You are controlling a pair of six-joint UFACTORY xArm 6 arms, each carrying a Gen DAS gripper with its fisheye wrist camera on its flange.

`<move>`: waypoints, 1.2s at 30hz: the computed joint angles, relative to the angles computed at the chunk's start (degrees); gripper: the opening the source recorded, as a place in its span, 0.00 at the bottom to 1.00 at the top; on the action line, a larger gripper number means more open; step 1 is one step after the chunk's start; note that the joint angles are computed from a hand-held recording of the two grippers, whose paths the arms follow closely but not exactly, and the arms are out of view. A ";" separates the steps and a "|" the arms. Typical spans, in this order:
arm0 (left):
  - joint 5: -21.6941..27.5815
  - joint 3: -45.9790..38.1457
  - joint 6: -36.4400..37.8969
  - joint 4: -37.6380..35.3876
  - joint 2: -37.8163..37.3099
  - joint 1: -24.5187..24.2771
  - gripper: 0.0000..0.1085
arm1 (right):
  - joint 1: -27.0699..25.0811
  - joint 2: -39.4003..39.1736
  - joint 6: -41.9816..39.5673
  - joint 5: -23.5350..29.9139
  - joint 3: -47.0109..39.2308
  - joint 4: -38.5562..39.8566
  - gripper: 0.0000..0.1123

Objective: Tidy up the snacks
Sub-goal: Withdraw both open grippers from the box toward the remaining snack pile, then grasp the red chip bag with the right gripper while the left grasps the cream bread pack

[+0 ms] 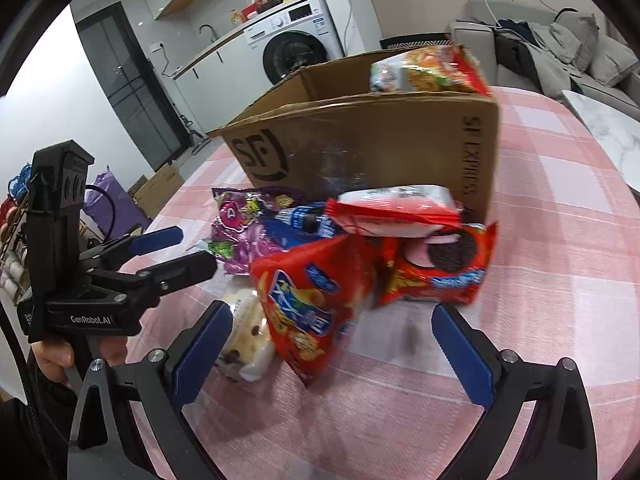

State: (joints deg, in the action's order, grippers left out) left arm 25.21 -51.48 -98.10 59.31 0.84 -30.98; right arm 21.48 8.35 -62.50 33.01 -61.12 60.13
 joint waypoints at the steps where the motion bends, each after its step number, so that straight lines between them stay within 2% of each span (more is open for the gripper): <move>1: -0.11 0.09 -0.22 0.08 -0.05 0.11 0.94 | 0.21 0.22 0.01 -0.08 -0.07 -0.05 0.90; 6: -1.61 0.60 -1.54 0.89 0.00 1.33 0.94 | 1.28 1.71 0.97 0.51 -1.45 -0.49 0.78; 13: -2.40 0.94 -1.56 1.04 0.13 1.87 0.94 | 2.09 3.96 2.62 0.85 -3.62 -0.76 0.73; 18: -3.40 1.37 -2.26 1.51 0.29 2.29 0.94 | 1.50 3.92 2.07 2.85 -3.92 -0.21 0.53; 21: -4.39 1.32 -1.80 1.02 0.64 2.70 0.94 | 0.36 2.67 1.43 5.06 -3.11 0.34 0.46; 24: -5.51 1.42 -1.33 0.67 0.86 3.04 0.94 | -0.03 0.50 -1.83 4.22 -0.71 2.41 0.41; 31: -6.18 1.20 -0.21 -0.20 1.48 2.85 0.94 | -0.95 -0.59 -3.71 4.85 0.81 3.83 0.38; 35: -5.75 1.10 0.78 -1.17 1.72 2.44 0.94 | -1.53 0.19 -1.84 6.02 -0.27 2.48 0.46; 36: -6.04 1.20 1.00 -1.41 1.70 2.49 0.94 | -1.23 0.55 -1.83 5.40 -0.63 3.09 0.51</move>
State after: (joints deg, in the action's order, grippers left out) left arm 19.17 -50.28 -97.11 57.90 2.54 -28.49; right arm 20.25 8.91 -64.32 38.41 -61.75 63.22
